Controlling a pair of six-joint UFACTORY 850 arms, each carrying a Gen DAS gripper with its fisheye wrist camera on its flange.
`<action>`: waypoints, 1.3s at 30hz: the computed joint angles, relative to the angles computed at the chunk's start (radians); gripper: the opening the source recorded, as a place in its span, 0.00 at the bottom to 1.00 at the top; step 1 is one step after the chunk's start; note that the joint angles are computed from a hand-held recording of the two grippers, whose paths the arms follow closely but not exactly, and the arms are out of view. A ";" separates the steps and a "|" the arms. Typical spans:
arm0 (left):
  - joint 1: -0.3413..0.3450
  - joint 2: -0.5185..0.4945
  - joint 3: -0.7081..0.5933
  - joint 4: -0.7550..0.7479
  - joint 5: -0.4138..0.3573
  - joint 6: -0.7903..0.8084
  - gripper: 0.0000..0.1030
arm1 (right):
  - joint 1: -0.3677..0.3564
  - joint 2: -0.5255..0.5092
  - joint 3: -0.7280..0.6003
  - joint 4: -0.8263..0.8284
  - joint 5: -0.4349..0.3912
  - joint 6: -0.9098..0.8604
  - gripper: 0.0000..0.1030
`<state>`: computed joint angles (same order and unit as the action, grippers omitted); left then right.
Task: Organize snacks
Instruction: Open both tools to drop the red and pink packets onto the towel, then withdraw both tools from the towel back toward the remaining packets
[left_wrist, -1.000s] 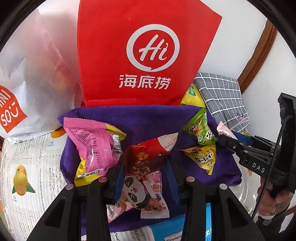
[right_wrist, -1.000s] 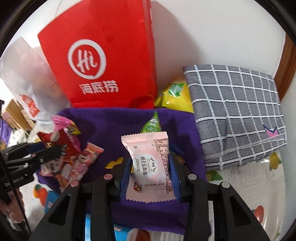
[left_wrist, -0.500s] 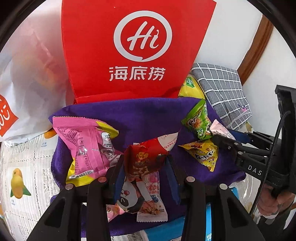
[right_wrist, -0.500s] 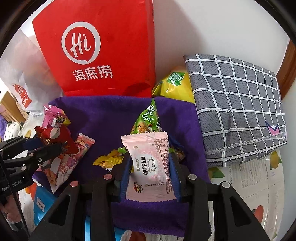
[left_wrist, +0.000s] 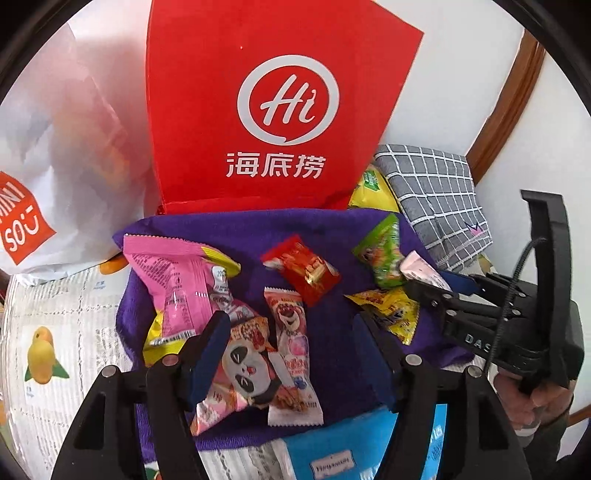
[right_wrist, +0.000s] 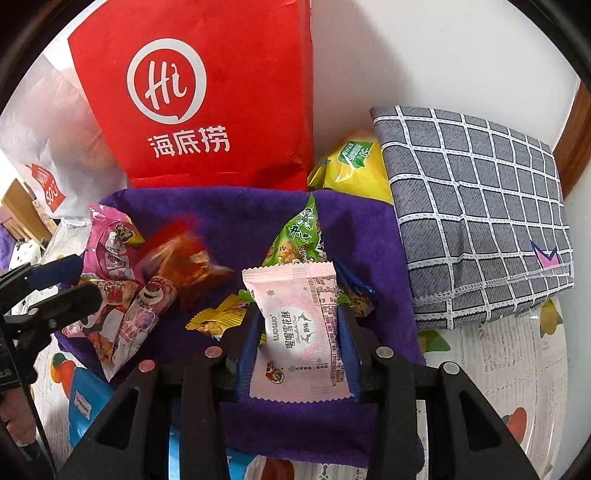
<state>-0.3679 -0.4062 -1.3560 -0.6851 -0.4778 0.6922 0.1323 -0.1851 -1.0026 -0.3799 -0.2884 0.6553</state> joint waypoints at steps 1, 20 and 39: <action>0.001 0.010 0.010 -0.004 0.001 0.006 0.65 | 0.004 0.000 0.000 -0.018 -0.001 0.012 0.40; 0.062 0.246 0.245 -0.104 0.007 0.087 0.65 | 0.098 0.262 0.179 -0.236 0.003 0.347 0.66; 0.094 0.553 0.534 -0.159 0.045 0.177 0.65 | 0.484 0.572 0.472 -0.345 -0.212 0.823 0.64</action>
<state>-0.2735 0.1469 -0.8215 -0.8439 -0.4326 0.8689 0.6159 0.3866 -0.5308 -0.7254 -0.5007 1.4785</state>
